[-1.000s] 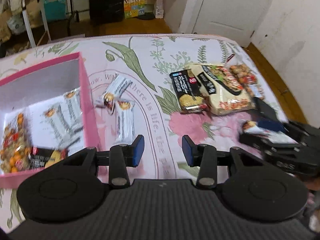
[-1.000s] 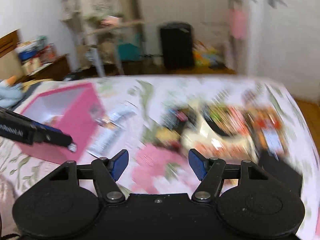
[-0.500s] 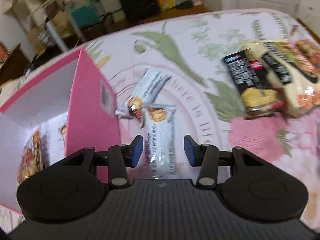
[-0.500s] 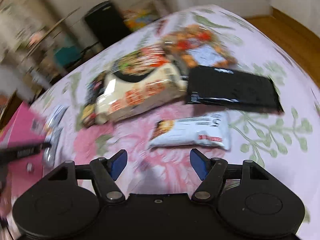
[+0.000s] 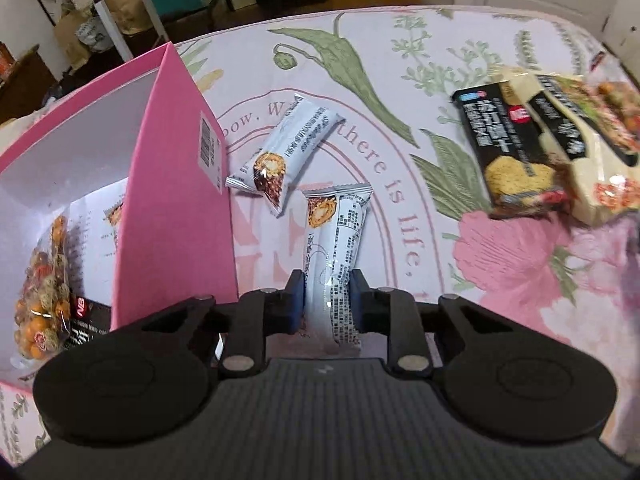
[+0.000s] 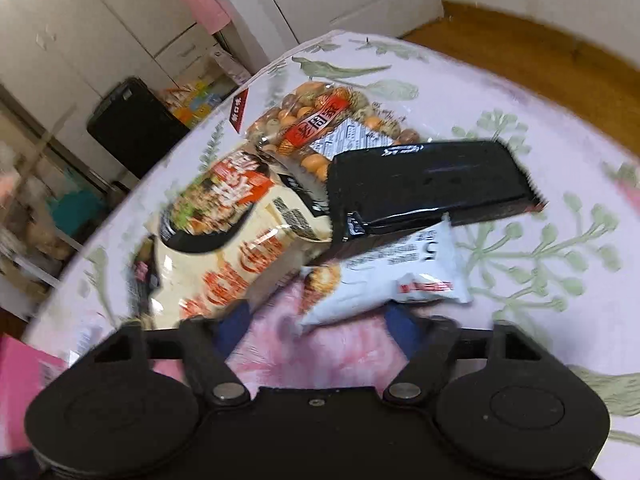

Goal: Organize snacks
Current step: 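Grasp another white snack bar with the right gripper while the left holds its bar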

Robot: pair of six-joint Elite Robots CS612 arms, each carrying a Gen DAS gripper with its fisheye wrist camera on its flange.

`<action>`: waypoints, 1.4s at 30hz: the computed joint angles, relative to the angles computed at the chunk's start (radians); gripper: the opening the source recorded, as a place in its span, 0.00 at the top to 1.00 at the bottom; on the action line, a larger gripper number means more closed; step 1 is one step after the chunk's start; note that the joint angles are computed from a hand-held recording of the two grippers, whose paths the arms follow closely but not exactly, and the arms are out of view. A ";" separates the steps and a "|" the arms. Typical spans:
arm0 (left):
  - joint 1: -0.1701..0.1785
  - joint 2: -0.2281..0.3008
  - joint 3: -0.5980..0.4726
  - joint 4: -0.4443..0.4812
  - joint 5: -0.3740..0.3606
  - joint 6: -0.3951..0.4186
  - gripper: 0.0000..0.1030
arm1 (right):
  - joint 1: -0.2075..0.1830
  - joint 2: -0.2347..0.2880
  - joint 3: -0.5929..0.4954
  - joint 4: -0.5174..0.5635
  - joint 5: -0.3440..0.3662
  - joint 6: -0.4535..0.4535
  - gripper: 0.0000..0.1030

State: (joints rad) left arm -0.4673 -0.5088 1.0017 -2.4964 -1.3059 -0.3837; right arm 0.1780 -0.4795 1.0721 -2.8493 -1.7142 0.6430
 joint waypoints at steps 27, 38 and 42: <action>0.008 -0.038 0.057 -0.051 -0.234 -0.039 0.78 | -0.057 -0.058 0.154 -0.182 0.147 -0.296 0.15; 0.008 -0.043 0.061 -0.044 -0.232 -0.026 0.78 | -0.086 -0.096 0.207 -0.164 0.583 -0.398 0.17; 0.007 -0.042 0.060 -0.043 -0.232 -0.030 0.78 | -0.080 -0.117 0.219 -0.139 0.561 -0.495 0.18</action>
State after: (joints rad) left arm -0.4601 -0.5513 1.0618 -2.5393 -1.5383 -0.4133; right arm 0.0979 -0.5964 1.2914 -2.9880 -1.1528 0.1484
